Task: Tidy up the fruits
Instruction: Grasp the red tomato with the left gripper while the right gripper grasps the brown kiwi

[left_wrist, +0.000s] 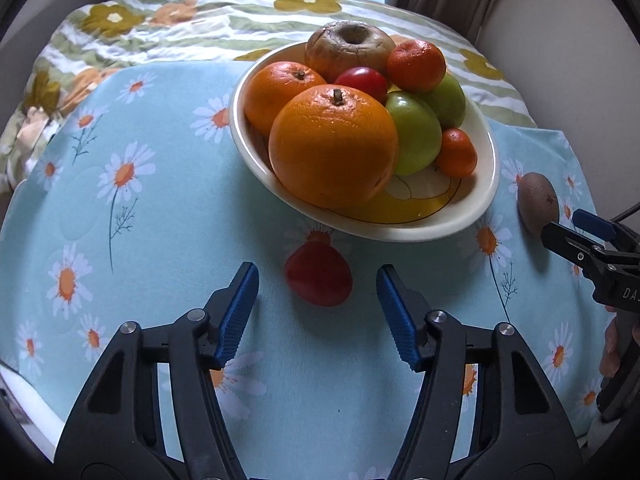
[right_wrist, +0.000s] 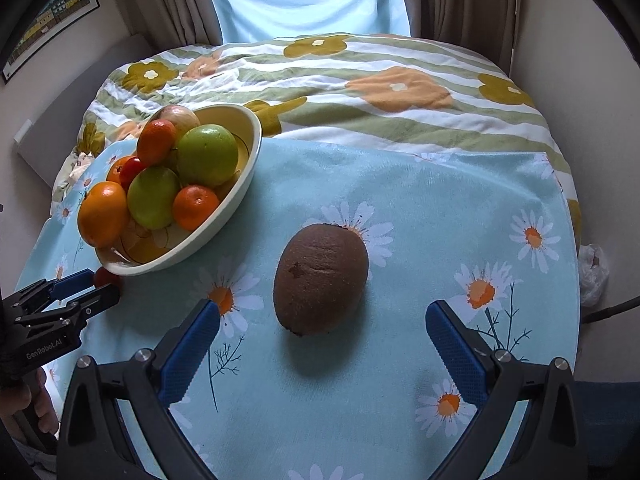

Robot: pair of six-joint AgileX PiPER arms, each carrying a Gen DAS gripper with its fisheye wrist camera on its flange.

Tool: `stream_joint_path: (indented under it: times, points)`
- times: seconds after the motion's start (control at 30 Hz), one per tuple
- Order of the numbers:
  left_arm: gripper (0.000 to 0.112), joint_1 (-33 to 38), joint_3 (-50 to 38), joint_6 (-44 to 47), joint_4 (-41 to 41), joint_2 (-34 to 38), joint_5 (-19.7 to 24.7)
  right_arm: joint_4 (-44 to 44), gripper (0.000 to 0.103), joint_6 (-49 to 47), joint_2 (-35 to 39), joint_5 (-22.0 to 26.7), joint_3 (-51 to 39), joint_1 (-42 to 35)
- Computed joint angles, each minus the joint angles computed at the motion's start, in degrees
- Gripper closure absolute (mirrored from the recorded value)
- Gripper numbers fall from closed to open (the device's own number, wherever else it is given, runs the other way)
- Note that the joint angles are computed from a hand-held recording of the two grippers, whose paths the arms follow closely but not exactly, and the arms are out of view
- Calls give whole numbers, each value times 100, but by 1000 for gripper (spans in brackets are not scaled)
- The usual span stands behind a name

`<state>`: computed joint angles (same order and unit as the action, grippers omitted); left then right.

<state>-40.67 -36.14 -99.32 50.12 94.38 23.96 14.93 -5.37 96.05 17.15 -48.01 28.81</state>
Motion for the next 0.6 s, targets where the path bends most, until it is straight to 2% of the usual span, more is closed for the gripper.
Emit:
stream_joint_path:
  times: [0.03, 0.1, 0.17, 0.23, 0.5, 0.6]
  points:
    - [53, 3, 0, -50, 60, 39, -20, -18, 0, 3, 40, -19, -14, 13]
    - [59, -1, -20, -33, 56, 114, -44, -90, 0, 61, 108, -54, -46, 49]
    - [62, -95, -39, -136, 159, 144, 67, -131, 1, 78, 152, -75, -61, 72]
    - [70, -181, -94, -116, 163, 179, 227, -143, 1, 70, 179, -91, -65, 86]
    - [73, -212, -51, -205, 270, 153, 264, -691, 4, 643, 273, -195, -61, 178]
    - [73, -250, -25, -247, 258, 127, 257, -817, 11, 780, 355, -244, -100, 206]
